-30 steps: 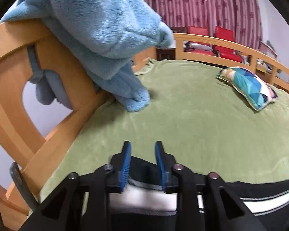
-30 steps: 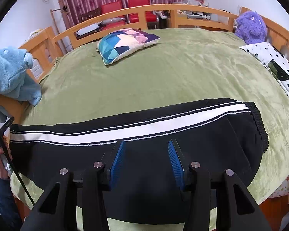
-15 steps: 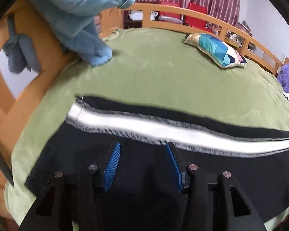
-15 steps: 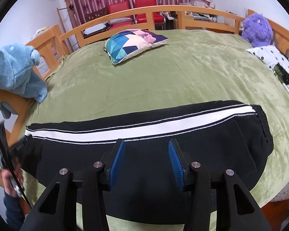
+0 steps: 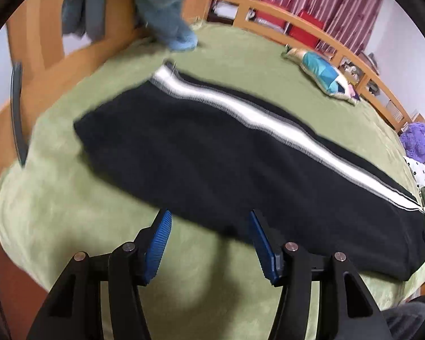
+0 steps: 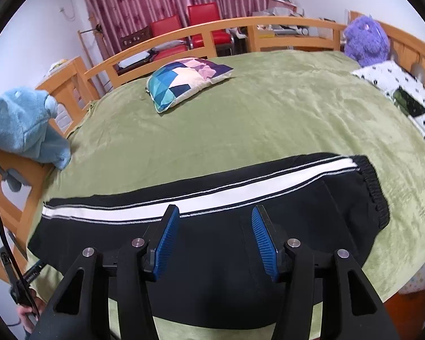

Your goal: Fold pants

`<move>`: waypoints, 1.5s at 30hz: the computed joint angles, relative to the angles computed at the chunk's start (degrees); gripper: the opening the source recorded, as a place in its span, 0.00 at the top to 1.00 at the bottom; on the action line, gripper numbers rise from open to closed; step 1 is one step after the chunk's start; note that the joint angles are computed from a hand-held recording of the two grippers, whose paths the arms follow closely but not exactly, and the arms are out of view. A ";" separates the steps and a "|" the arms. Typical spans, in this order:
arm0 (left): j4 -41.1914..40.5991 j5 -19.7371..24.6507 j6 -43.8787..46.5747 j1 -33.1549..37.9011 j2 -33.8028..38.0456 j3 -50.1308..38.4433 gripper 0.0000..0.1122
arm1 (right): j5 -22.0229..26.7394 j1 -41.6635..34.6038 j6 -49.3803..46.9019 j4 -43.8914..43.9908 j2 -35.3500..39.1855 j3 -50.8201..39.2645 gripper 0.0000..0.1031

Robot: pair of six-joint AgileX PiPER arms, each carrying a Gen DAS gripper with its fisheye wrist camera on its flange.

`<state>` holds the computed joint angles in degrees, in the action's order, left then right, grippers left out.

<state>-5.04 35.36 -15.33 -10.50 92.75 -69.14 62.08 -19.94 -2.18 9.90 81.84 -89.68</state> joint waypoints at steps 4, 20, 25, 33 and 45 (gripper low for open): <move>4.40 0.36 -3.50 -1.24 -2.24 1.28 0.52 | 0.04 -6.51 -5.05 2.19 -2.89 3.18 0.47; 19.67 26.95 -3.92 -15.65 4.47 -42.12 0.40 | 0.14 -38.06 -28.80 19.09 5.31 9.35 0.32; 21.23 22.84 -10.67 -19.84 7.16 -38.12 0.40 | 2.57 -42.12 -29.98 26.51 15.80 7.72 0.32; 16.05 10.49 -19.32 -21.06 10.81 -24.53 0.40 | 0.08 -37.60 -22.36 36.00 31.90 -0.87 0.29; 21.26 3.15 -27.30 -18.19 5.64 -11.58 0.40 | -4.36 -42.83 -26.91 37.24 29.39 -11.04 0.68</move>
<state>16.21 38.51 -42.63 -28.69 98.39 -80.73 57.72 -62.77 -29.09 47.14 111.23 -100.72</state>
